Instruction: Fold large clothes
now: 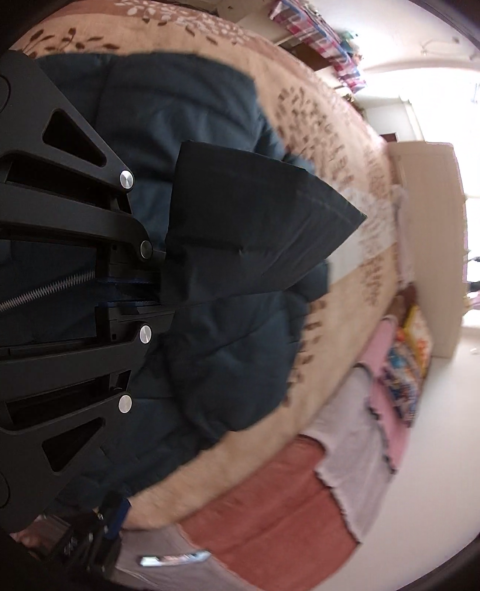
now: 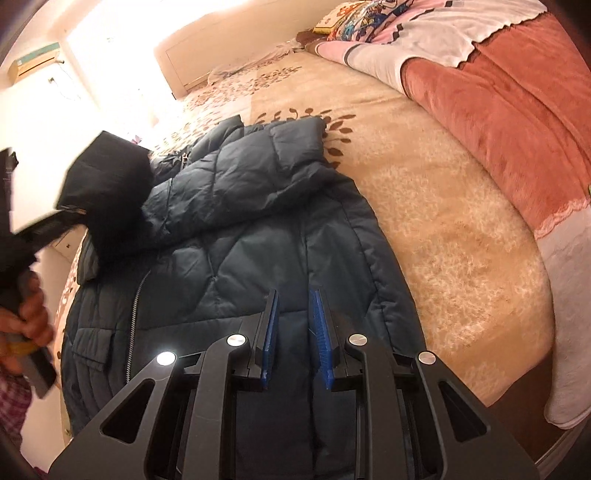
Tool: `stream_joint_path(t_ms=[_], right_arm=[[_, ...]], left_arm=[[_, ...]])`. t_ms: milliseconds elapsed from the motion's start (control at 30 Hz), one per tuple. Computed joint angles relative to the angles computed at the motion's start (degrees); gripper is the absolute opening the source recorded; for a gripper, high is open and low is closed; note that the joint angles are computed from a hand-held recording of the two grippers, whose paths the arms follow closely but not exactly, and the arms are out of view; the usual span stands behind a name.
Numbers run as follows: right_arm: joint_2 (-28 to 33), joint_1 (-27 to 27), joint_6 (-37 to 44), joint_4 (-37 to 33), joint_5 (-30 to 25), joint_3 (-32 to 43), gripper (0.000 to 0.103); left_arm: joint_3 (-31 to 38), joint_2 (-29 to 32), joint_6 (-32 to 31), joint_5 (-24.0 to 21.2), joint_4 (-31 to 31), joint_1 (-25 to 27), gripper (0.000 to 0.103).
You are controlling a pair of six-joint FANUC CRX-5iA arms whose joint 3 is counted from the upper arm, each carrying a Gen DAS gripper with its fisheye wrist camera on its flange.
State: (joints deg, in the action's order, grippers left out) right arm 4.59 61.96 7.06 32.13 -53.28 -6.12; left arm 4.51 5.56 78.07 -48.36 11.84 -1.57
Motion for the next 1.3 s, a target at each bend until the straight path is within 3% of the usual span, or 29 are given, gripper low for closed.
stream_joint_path(t_ms=[67,100,200,233,567,633,667,733,800,967,1033,1100,1133,1167,1200,1300], right_arm=[[-0.1,-0.1,0.1,-0.5,0.5,-0.3,0.023],[-0.1,-0.2,0.3,-0.7,0.7,-0.4,0.023],[0.1,-0.5,0.9,-1.5,1.2,-0.4,0.023],[0.3,-0.6,1.3,-2.1,1.3,-0.2,0.023],[2.4,-1.8,6.2,-9.0,3.2,3.9,0.023],[3.1,-2.3,7.3,-10.6,4.3,5.3,0.052],[3.4,-2.3,6.7,-10.4,4.8,5.5,0.076],[3.6,-2.1,1.7,-5.7,7.2,4.5,0.077],[4.9,-2.5,3.2,-6.5,7.5,6.7,0.077],[10.0,-3.8,7.7,-10.4,6.5,14.1,0.077],[12.8,-4.6,9.8,-13.1,4.9,18.0,0.075],[15.3,-5.1,11.3,-15.0,2.8,21.4,0.056],[17.0,-5.3,12.4,-16.3,0.7,23.7,0.052],[18.1,-5.7,13.2,-17.4,-0.3,25.3,0.041],[18.8,-6.0,13.6,-18.3,-0.6,26.1,0.022],[18.9,-6.3,13.5,-19.4,0.4,25.9,0.012]], left_arm=[[1.2,1.5,1.6,-1.8,-2.4,-1.4,0.010],[1.6,2.1,1.6,-2.5,-2.6,-1.8,0.018],[0.9,2.4,0.2,-4.2,-0.4,-1.8,0.058],[0.2,2.0,-1.1,-4.3,1.2,-1.6,0.061],[-8.3,-6.2,-12.1,-4.2,11.9,2.1,0.067],[-10.0,-8.3,-11.4,-3.8,11.4,3.9,0.067],[-10.9,-9.3,-10.9,-3.2,10.8,5.0,0.067],[-12.1,-11.1,-9.3,-2.4,8.6,6.7,0.066],[-13.6,-13.4,-6.8,-1.8,5.3,8.9,0.066],[-17.3,-16.8,-3.8,-2.7,4.7,15.3,0.066],[-19.0,-18.1,-2.7,-2.8,5.0,17.6,0.066],[-20.9,-19.4,-2.0,-3.2,5.8,20.2,0.066],[-21.5,-19.8,-2.0,-3.2,6.0,20.9,0.066],[-22.2,-20.2,-2.0,-3.3,6.2,21.8,0.066],[-22.6,-20.6,-2.0,-3.5,6.1,22.6,0.066],[-23.4,-21.2,-2.2,-3.5,5.7,24.4,0.066]])
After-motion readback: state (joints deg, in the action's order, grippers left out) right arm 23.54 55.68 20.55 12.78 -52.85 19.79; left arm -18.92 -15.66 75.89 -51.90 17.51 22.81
